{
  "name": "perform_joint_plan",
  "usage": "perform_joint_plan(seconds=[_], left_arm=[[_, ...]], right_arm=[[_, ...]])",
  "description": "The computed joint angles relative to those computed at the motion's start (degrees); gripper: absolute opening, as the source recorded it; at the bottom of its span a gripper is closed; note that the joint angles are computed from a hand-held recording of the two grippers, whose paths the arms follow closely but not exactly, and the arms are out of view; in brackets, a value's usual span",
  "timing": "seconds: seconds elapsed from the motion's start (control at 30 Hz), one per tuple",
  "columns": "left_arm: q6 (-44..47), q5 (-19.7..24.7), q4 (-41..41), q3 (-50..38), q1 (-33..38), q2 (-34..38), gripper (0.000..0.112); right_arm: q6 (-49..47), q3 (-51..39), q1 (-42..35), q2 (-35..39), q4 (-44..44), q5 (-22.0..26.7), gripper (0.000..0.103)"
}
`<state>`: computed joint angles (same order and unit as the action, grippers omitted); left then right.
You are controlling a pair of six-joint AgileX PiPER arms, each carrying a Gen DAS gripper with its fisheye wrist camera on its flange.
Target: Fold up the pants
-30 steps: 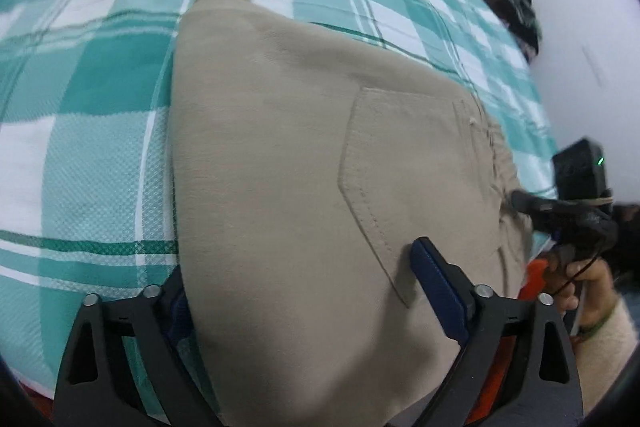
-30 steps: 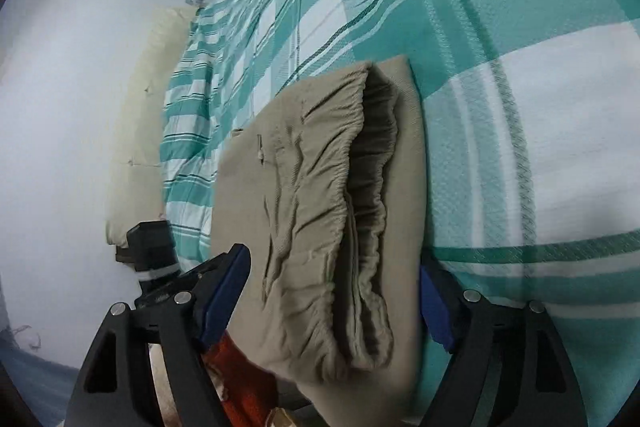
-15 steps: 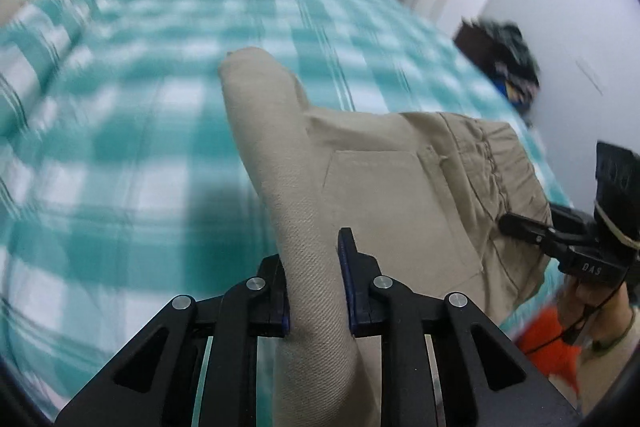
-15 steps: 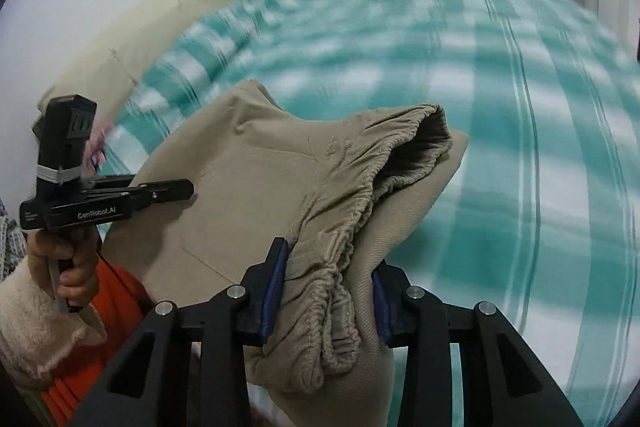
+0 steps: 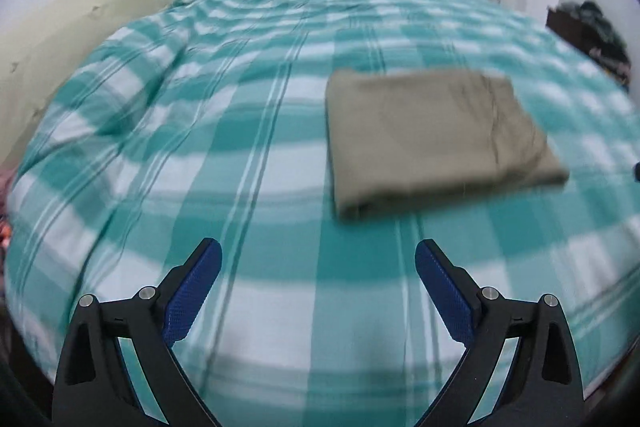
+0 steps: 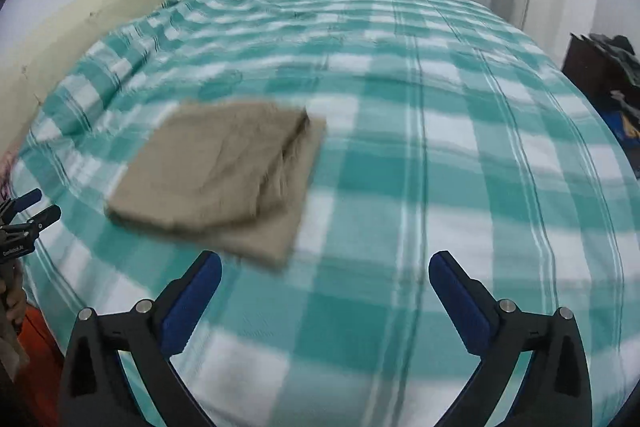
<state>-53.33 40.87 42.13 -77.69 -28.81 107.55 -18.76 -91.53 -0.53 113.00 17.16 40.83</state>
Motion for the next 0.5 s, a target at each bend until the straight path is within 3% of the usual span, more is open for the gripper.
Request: perform_joint_plan(seconds=[0.17, 0.3, 0.37, 0.5], left_arm=[[-4.16, 8.58, -0.94, 0.92, -7.24, -5.24, 0.098], [-7.05, 10.62, -0.79, 3.32, -10.93, -11.52, 0.101], [-7.29, 11.91, -2.37, 3.49, -11.51, -13.11, 0.101], [-3.9, 14.42, -7.02, 3.5, -11.96, -14.21, 0.101]], right_arm=[[0.33, 20.69, 2.85, -13.28, 0.59, -7.58, 0.102], [8.67, 31.35, 8.67, -23.48, -2.75, -12.62, 0.103], [14.72, 32.76, 11.49, -25.26, -7.38, -12.29, 0.103], [27.31, 31.12, 17.53, -26.2, -20.97, -7.21, 0.103]])
